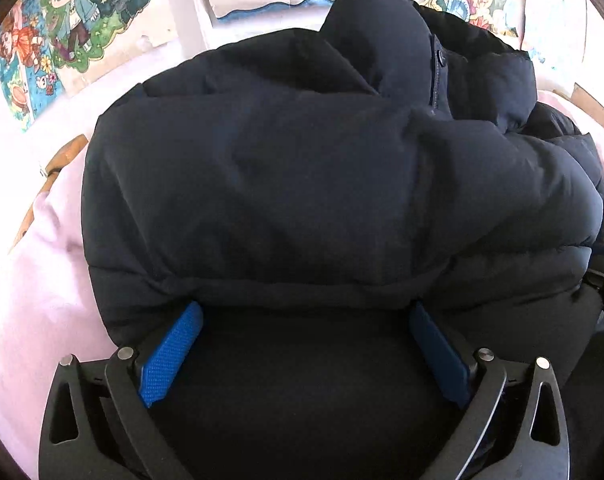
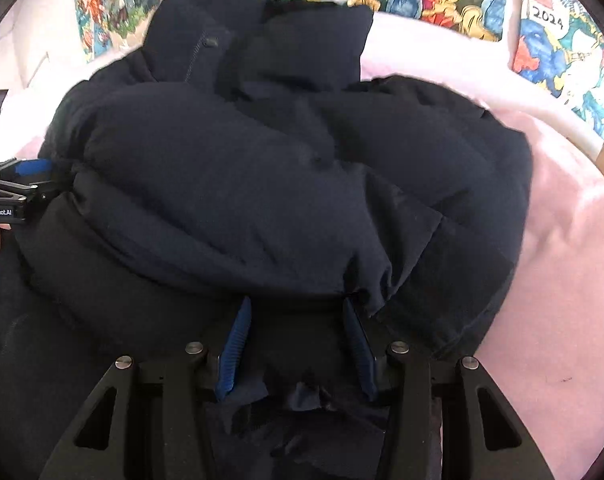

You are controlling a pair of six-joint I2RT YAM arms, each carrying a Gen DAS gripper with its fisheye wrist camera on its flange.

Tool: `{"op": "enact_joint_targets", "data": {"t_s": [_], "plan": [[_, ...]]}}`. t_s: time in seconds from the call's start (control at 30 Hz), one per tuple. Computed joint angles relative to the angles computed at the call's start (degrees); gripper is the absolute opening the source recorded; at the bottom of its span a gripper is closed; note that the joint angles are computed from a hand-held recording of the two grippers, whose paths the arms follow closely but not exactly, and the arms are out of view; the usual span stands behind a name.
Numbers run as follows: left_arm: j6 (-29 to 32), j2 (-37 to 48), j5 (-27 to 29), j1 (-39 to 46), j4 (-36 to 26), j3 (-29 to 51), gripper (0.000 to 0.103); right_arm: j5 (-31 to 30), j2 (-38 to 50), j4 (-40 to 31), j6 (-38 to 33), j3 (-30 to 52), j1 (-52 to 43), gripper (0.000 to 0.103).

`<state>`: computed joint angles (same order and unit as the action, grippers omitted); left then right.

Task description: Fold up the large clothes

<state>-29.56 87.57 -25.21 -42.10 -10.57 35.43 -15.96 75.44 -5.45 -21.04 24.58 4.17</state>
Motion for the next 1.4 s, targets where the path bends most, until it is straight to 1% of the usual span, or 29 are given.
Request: {"op": "enact_joint_targets", "data": {"t_s": [0.07,0.1,0.13,0.17,0.2,0.23,0.27,0.3,0.37,0.43,0.47,0.5,0.57,0.6,0.63,0.73,0.77,0.83,0.97,1.03,1.07,1.1,1.13,1.17,1.2,1.23,1.27,1.3,1.4], "plan": [[0.4,-3.1,0.7,0.3,1.8,-2.4,0.102,1.0,-0.4,0.6,0.3,-0.6,0.8,0.046],[0.7,-6.7,1.8,0.6,3.4,-4.9,0.102,0.5,-1.6,-0.2,0.1,-0.7,0.4,0.047],[1.0,-10.7,3.7,1.4,4.5,-7.3,0.102,-1.9,-3.0,-2.0,-0.3,-0.5,-1.1,0.05],[1.1,-14.2,5.6,2.3,4.5,-8.9,0.102,-5.2,-3.8,-4.2,-0.9,0.1,-3.0,0.06],[0.7,-18.4,7.9,3.6,3.7,-10.3,0.102,-10.3,-4.2,-7.8,-1.9,1.4,-5.7,0.073],[1.0,-22.6,10.9,5.4,2.1,-11.0,0.102,-15.5,-4.1,-11.4,-3.3,3.0,-8.6,0.078],[1.3,-25.5,12.6,6.4,0.1,-10.9,0.102,-18.5,-4.2,-14.0,-4.7,4.1,-10.6,0.083],[2.2,-28.1,14.1,7.9,-2.2,-9.8,0.102,-21.2,-4.5,-16.7,-6.7,5.4,-12.6,0.084],[5.7,-30.4,15.1,10.5,-3.4,-7.7,0.102,-25.0,-5.7,-21.2,-11.9,8.3,-15.9,0.086],[9.2,-27.4,14.3,11.6,-2.4,-4.0,0.102,-26.6,-5.6,-22.9,-13.9,11.4,-17.4,0.091],[10.1,-25.5,13.3,11.5,-1.6,-2.3,0.102,-26.8,-5.1,-22.9,-13.2,13.1,-17.1,0.095],[11.2,-22.3,13.3,12.0,-0.3,0.3,0.102,-26.5,-3.8,-22.0,-11.6,15.3,-16.4,0.096],[13.1,-15.1,16.9,14.0,3.9,5.9,0.102,-24.2,0.0,-19.2,-6.8,19.5,-13.5,0.096],[12.3,-14.6,16.7,13.8,3.6,6.5,0.102,-23.0,3.4,-17.2,-3.2,22.8,-11.6,0.096],[13.1,-11.2,19.1,15.0,5.3,9.1,0.102,-22.2,6.2,-15.1,0.6,25.1,-9.9,0.096],[13.1,-2.8,23.3,17.4,6.8,16.3,0.102,-21.0,12.9,-6.1,12.0,27.7,-6.8,0.096],[13.2,-0.6,24.1,18.0,7.2,18.2,0.102,-21.1,15.0,-4.6,15.0,29.4,-6.5,0.096],[12.9,3.3,24.5,18.7,8.7,20.9,0.102,-20.3,19.3,-0.7,20.5,32.3,-5.4,0.096],[10.6,10.8,22.3,19.6,7.8,27.6,0.102,-18.6,23.7,2.4,24.9,35.8,-4.5,0.096],[9.1,11.8,23.5,20.9,9.4,27.5,0.098,-17.7,26.2,3.1,26.5,38.1,-3.8,0.087],[8.2,11.8,24.4,21.4,10.8,26.8,0.093,-17.4,27.2,3.2,27.1,39.1,-3.5,0.077],[7.6,11.8,26.4,22.2,12.3,26.1,0.073,-17.1,28.1,3.3,27.7,40.0,-3.2,0.068],[7.2,11.8,28.5,22.8,12.9,25.8,0.051,-16.8,29.1,3.5,28.4,41.0,-2.7,0.064],[7.1,11.9,29.8,23.2,12.5,26.1,0.041,-16.9,29.5,4.1,29.1,41.2,-2.6,0.056],[7.4,11.9,30.3,23.2,12.1,26.2,0.023,-17.1,29.7,5.0,30.0,41.0,-2.5,0.046],[8.3,11.8,30.9,23.1,11.2,26.5,0.013,-17.3,29.7,5.8,30.6,40.8,-2.4,0.04],[8.8,11.6,29.7,22.4,10.4,27.1,0.012,-17.4,29.5,6.1,30.8,40.5,-2.3,0.028],[9.6,10.2,28.2,21.4,10.7,26.0,0.009,-17.6,28.8,6.6,30.8,39.9,-2.3,0.022],[11.9,4.4,23.8,18.2,12.7,21.2,0.007,-17.5,25.5,7.8,30.3,37.1,-2.2,0.014]]}}
